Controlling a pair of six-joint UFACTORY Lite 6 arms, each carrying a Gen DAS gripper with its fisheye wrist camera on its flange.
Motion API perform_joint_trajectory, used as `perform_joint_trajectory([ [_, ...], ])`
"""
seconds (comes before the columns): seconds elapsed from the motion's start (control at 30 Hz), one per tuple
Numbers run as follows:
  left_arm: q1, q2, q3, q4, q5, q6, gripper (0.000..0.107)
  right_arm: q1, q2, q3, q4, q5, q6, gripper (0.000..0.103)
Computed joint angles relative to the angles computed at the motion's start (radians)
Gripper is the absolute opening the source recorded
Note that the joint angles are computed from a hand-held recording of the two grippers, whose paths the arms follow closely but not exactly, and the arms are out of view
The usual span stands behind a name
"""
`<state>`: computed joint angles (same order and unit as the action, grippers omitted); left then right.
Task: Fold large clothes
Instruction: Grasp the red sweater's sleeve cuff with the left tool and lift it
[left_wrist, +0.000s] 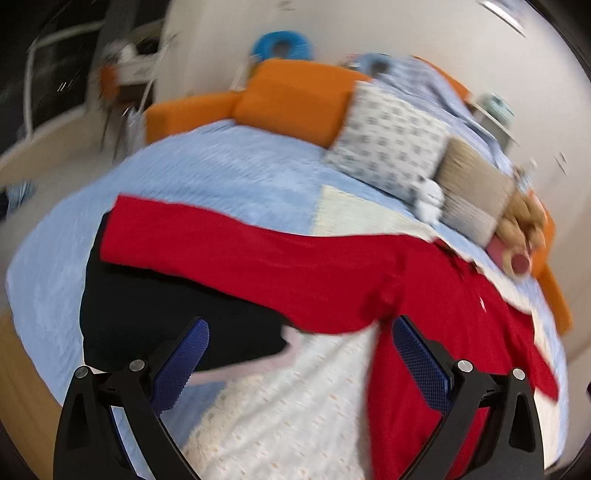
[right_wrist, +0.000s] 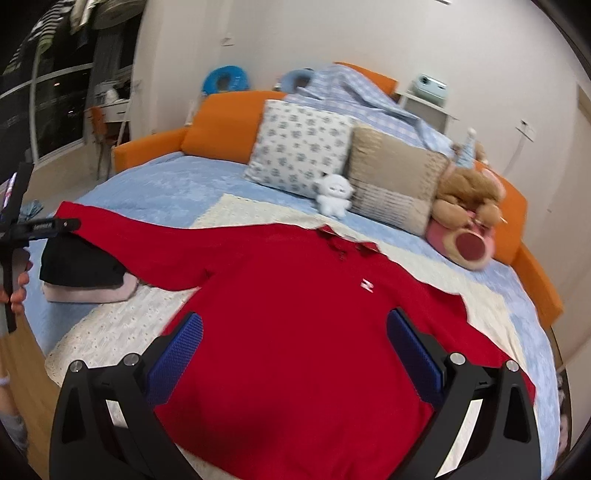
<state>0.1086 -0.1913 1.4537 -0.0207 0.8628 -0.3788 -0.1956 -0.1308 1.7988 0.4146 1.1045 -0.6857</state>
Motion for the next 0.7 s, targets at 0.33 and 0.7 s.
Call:
perform_joint_trajectory([
  [0.33, 0.413, 0.286, 0.108, -0.436, -0.028, 0.417, 0.101, 0.316, 0.220, 0.059, -0.050, -0.134, 0.137, 0.098],
  [0.7, 0.471, 0.381, 0.123, -0.487, -0.001, 0.450, 0.101, 0.319, 0.337, 0.017, 0.018, -0.166, 0.107, 0.098],
])
